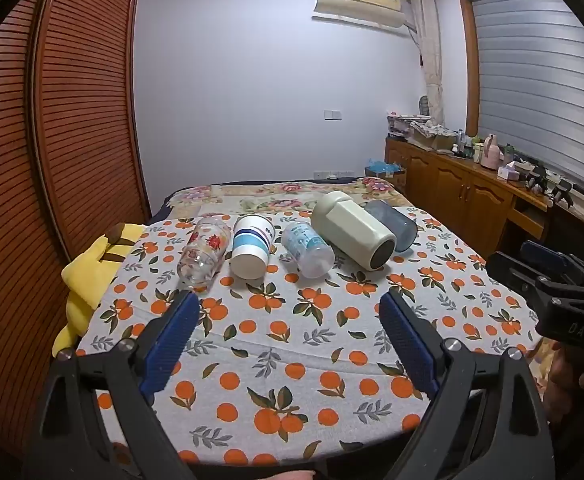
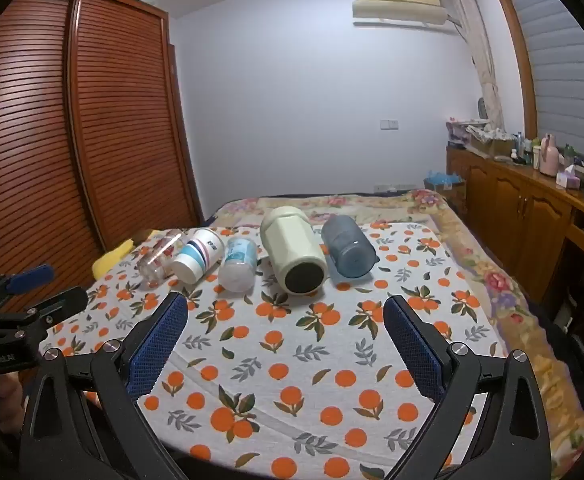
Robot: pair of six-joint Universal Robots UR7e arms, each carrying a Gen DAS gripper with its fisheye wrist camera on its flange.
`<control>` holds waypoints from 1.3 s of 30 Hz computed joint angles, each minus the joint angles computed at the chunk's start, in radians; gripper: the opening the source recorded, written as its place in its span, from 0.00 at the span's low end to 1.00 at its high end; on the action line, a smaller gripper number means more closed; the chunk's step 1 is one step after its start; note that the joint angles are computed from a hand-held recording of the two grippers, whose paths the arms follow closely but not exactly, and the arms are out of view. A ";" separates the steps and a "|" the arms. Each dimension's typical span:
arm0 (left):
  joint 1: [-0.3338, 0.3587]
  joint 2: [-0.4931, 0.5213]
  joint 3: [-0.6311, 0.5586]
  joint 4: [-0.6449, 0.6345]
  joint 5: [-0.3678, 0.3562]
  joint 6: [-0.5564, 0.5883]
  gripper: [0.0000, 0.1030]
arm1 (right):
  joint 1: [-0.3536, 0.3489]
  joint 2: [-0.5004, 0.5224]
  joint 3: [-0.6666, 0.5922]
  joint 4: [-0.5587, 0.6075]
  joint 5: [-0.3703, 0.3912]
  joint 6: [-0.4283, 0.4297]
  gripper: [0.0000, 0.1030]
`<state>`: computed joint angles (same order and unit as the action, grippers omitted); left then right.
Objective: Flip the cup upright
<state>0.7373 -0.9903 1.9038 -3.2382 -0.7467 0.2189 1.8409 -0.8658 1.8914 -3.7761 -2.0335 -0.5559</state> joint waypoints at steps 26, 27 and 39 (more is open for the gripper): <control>0.000 0.001 0.000 -0.001 0.000 -0.001 0.90 | -0.001 0.003 0.001 -0.008 0.004 0.001 0.97; 0.000 0.001 0.000 -0.001 0.000 -0.001 0.90 | -0.001 0.003 0.001 -0.007 0.005 0.003 0.97; 0.001 0.002 0.000 -0.006 -0.001 0.002 0.90 | 0.000 0.005 0.001 -0.010 0.004 0.004 0.97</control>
